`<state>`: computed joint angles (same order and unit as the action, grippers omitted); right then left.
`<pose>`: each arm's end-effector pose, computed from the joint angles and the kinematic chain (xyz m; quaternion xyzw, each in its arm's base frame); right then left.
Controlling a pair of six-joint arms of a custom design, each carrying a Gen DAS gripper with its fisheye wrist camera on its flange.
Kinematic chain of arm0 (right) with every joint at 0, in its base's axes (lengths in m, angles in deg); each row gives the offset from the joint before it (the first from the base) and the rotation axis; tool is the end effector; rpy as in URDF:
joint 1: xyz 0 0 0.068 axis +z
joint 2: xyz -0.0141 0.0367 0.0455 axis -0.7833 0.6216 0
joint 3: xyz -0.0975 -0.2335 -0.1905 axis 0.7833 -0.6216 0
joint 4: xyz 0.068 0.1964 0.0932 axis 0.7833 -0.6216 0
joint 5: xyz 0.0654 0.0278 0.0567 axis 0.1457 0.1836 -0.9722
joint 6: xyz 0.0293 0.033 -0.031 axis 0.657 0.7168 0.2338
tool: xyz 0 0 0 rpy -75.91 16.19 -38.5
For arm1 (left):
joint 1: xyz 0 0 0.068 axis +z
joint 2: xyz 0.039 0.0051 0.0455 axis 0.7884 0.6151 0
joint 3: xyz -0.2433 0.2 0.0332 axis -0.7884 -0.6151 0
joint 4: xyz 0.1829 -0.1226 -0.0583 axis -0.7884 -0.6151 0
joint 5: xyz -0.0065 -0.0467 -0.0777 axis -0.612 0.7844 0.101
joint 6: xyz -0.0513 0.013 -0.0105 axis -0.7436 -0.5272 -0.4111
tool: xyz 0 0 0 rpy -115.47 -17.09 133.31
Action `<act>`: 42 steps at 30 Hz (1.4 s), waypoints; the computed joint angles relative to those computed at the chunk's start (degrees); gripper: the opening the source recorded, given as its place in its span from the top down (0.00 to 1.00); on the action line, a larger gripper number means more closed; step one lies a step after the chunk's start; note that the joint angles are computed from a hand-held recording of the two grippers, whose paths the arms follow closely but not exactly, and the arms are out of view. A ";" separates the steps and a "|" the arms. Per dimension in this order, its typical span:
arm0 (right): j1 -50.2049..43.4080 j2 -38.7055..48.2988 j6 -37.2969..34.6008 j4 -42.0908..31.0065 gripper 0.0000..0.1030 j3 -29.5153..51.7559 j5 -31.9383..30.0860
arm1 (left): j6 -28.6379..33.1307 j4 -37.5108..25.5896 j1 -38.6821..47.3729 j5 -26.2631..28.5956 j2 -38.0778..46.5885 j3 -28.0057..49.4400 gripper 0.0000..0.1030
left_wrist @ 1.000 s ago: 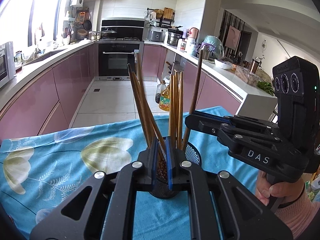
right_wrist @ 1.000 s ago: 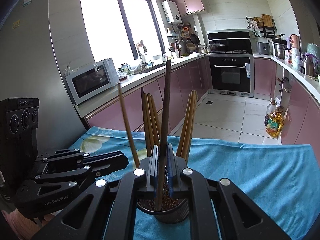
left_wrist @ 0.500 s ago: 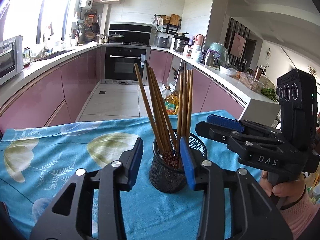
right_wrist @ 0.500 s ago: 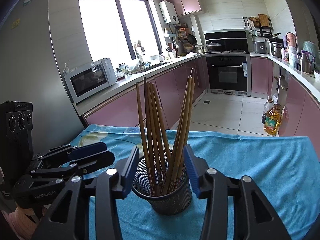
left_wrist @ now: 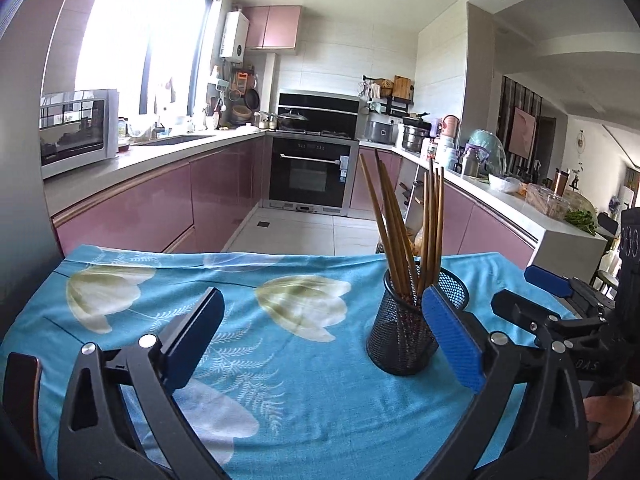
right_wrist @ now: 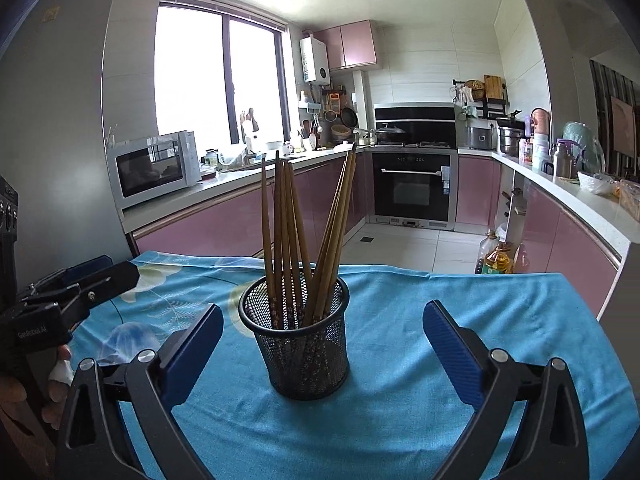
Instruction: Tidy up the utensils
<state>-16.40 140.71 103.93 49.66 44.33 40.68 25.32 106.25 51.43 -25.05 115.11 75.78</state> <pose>0.2121 0.1188 0.1555 0.1413 0.8214 -0.0461 0.5507 0.3935 -0.0273 0.1512 0.2698 0.7815 -0.2457 0.5061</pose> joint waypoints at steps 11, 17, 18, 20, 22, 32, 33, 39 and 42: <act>10.18 4.48 0.62 9.21 0.06 -3.62 15.87 | -1.73 17.05 3.36 -0.41 0.12 -10.51 0.05; 12.73 5.97 -0.80 11.68 0.06 -3.61 19.53 | -2.15 25.18 4.18 -0.64 0.81 -15.26 0.05; 12.75 6.05 -0.94 11.65 0.06 -3.45 19.49 | -2.37 25.77 4.38 -0.33 0.84 -15.63 0.05; 12.83 6.26 -1.05 12.02 0.06 -3.36 19.51 | -3.04 27.52 4.73 -0.14 0.85 -16.60 0.05; 13.19 6.52 -1.28 12.58 0.06 -3.39 20.09 | -3.49 29.22 5.01 -0.12 1.00 -17.50 0.05; 13.91 6.99 -2.03 14.88 0.06 -3.83 21.15 | -4.46 31.23 5.85 0.75 0.49 -18.81 0.05; 13.89 7.18 -2.31 15.43 0.06 -3.85 21.11 | -4.52 31.43 5.91 0.84 0.45 -18.95 0.05; 14.40 7.18 -2.37 15.19 0.06 -3.68 21.76 | -5.08 32.67 6.12 0.80 0.13 -19.58 0.05; 14.52 7.01 -2.00 14.68 0.06 -3.61 21.84 | -4.99 32.91 6.17 1.03 0.04 -19.79 0.05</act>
<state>-1.89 147.73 101.93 64.34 40.72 62.52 20.33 139.16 57.60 -24.02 115.15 55.99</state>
